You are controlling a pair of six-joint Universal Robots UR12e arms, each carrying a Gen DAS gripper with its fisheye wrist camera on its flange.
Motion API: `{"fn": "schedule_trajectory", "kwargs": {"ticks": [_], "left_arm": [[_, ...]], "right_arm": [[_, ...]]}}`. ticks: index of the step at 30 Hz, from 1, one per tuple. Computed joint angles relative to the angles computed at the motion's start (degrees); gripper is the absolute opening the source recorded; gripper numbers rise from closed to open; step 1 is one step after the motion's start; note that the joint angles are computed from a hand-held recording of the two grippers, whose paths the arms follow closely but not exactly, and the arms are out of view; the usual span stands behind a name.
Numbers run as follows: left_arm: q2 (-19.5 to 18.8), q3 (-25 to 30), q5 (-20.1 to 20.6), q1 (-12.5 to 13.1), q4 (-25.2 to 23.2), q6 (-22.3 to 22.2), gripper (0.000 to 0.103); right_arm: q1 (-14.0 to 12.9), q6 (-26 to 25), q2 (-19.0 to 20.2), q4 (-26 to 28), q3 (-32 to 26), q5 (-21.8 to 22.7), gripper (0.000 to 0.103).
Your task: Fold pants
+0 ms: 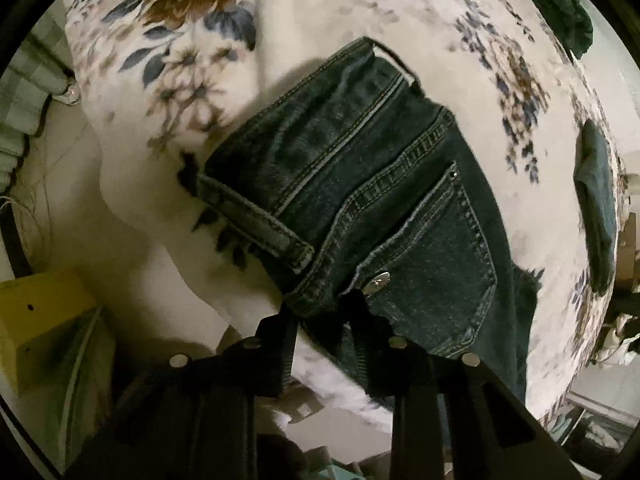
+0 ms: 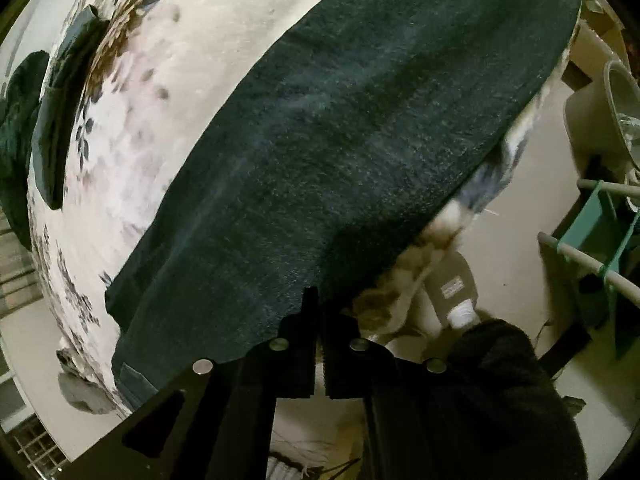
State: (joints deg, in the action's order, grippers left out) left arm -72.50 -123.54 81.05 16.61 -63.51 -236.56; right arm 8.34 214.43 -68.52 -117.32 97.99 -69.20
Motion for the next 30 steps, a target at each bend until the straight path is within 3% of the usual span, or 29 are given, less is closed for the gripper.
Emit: {"fn": "schedule_trajectory", "kwargs": {"ticks": [5, 8, 11, 12, 13, 14, 15, 17, 19, 21, 24, 26, 28, 29, 30], "left_arm": [[-0.31, -1.1, -1.1, 1.31, -0.4, 2.03, 0.025], [0.56, -1.15, -2.75, 1.99, -1.02, 2.98, 0.026], [1.34, 0.29, -2.27, 2.77, -4.03, 4.56, 0.026], [1.6, 0.81, -1.47, 2.96, -5.19, 4.78, 0.03], [2.0, 1.05, -0.87, 3.09, -5.32, 4.84, 0.033], [2.36, 1.38, 0.43, 3.21, -5.51, 4.83, 0.037], [2.35, 1.83, 1.72, 3.41, -5.75, 5.1, 0.052], [1.78, 2.47, 4.37, 3.16, -4.59, 5.43, 0.073], [0.7, 2.41, 5.28, 3.34, -2.73, 5.77, 0.075], [-0.42, 1.28, 6.98, 1.98, -1.42, 5.51, 0.075], [-1.97, 0.66, 8.55, 1.98, -1.1, 7.14, 0.076], [-2.17, 0.06, 8.78, 2.27, -1.16, 8.93, 0.076], [-2.02, -0.34, 9.02, 2.45, -2.45, 10.49, 0.084], [-1.76, -0.98, 8.03, 2.92, -2.17, 10.8, 0.086], [-1.42, -1.66, 6.83, 3.53, -2.1, 10.83, 0.089]], "right_arm": [[0.28, -1.76, 0.71, 1.98, -0.23, -1.58, 0.002], [0.04, -3.44, 2.27, 6.01, -1.88, -0.99, 0.004], [0.03, -6.51, 2.72, 11.85, -5.03, -0.07, 0.028], [0.29, -7.95, 2.73, 13.42, -6.17, 0.05, 0.042], [0.72, -9.56, 2.82, 14.88, -7.51, 0.58, 0.049], [1.32, -11.98, 3.2, 16.25, -9.26, 2.0, 0.05], [1.9, -14.34, 3.82, 17.33, -10.88, 3.33, 0.054], [3.87, -20.07, 6.29, 19.35, -15.48, 5.99, 0.059], [6.37, -27.01, 10.11, 20.67, -21.18, 8.62, 0.065], [9.17, -33.43, 14.46, 21.3, -27.22, 8.45, 0.066], [12.79, -40.71, 20.95, 23.6, -36.48, 5.86, 0.066], [14.65, -45.77, 25.21, 28.61, -42.87, 2.6, 0.066], [15.95, -46.7, 28.06, 32.13, -47.13, 0.81, 0.062], [16.22, -46.14, 29.0, 33.14, -48.45, -0.49, 0.051], [16.25, -45.39, 29.28, 32.94, -48.87, -0.95, 0.016]]}}
